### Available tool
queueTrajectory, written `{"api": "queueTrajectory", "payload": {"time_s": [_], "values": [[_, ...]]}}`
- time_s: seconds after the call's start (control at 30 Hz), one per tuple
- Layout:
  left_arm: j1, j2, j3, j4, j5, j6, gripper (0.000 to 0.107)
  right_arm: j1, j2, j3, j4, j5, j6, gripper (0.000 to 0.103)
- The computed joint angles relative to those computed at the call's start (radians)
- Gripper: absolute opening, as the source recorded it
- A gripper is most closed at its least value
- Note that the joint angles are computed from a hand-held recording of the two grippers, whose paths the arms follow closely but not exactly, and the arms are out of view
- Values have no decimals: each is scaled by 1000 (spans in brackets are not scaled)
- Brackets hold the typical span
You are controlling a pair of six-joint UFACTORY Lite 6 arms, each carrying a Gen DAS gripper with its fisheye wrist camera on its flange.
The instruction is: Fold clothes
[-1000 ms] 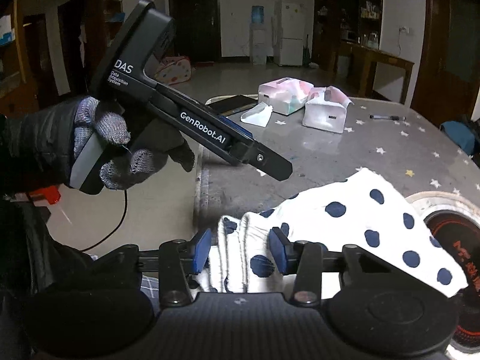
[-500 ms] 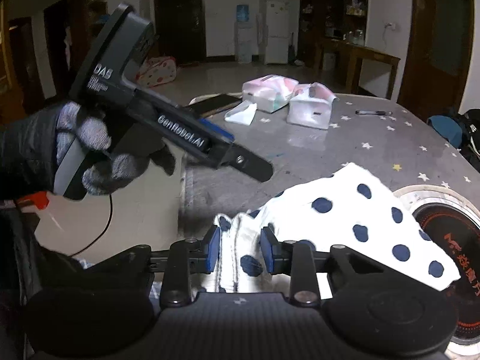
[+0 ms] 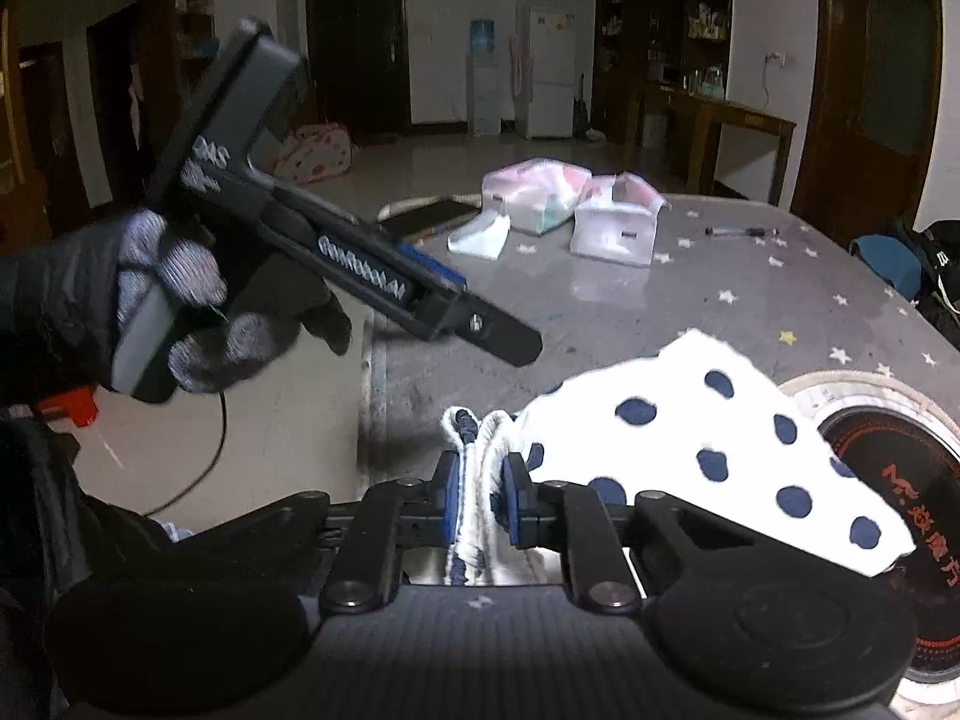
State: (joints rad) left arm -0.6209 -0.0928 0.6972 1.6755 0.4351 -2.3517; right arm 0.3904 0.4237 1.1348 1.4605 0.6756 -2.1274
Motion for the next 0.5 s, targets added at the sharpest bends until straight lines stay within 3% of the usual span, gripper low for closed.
{"api": "queueTrajectory", "payload": {"time_s": [0.23,0.4,0.5], "values": [[-7,14,16,9,-4,-1,103,-9,-41,-62,-8,32,-53,14],[-22,31,51,12,-5,27,103,-29,-68,-99,-14,55,-40,25],[-28,49,84,42,-9,23,103,-63,-107,-120,-33,95,-4,26]]}}
